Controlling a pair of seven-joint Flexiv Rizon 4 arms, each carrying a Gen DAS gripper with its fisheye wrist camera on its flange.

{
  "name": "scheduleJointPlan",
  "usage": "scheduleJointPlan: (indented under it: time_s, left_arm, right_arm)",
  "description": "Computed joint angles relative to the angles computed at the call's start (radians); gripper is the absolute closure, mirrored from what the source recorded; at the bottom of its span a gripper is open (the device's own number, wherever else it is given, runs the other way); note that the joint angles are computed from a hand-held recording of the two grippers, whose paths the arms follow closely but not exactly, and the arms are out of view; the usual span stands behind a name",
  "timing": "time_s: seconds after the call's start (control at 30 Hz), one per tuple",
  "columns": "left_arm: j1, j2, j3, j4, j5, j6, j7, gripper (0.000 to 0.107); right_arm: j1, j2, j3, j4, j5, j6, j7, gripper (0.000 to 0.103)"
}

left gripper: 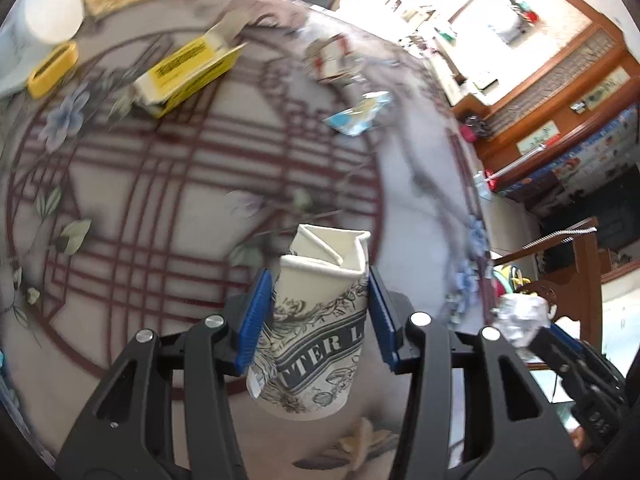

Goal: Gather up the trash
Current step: 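Carry the paper cup and crumpled paper to the red bin and release both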

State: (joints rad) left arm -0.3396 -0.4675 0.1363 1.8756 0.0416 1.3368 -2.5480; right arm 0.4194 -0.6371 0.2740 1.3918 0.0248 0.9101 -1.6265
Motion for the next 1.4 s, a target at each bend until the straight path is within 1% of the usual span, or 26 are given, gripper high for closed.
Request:
scheduleJointPlan:
  time_s: [0.1, 0.3, 0.53, 0.73, 1.0, 1.3, 1.4]
  left_arm:
    - [-0.020, -0.001, 0.010, -0.039, 0.027, -0.019, 0.010, 0.060]
    - [-0.032, -0.018, 0.007, -0.111, 0.063, -0.059, 0.027, 0.060]
    - [-0.029, -0.042, -0.020, -0.153, 0.061, -0.084, 0.052, 0.060]
    - [-0.042, -0.080, -0.029, -0.220, 0.058, -0.118, 0.071, 0.060]
    - [-0.060, -0.173, -0.058, -0.377, 0.039, -0.185, 0.125, 0.060]
    - [-0.087, -0.289, -0.084, -0.584, 0.006, -0.298, 0.196, 0.060]
    - [-0.099, -0.320, -0.083, -0.648, 0.003, -0.341, 0.204, 0.060]
  right_arm:
    - [-0.005, 0.004, -0.001, 0.004, 0.005, 0.005, 0.003, 0.073]
    - [-0.024, 0.013, -0.006, 0.018, 0.019, 0.013, 0.018, 0.073]
    - [-0.056, 0.020, -0.012, 0.029, 0.034, 0.018, 0.033, 0.073]
    - [-0.092, 0.024, -0.017, 0.031, 0.050, 0.020, 0.040, 0.073]
    - [-0.152, 0.024, -0.029, 0.025, 0.075, 0.016, 0.034, 0.073]
    - [-0.221, 0.003, -0.059, -0.005, 0.095, -0.008, 0.054, 0.073]
    - [-0.247, -0.022, -0.066, -0.040, 0.104, -0.041, 0.070, 0.073]
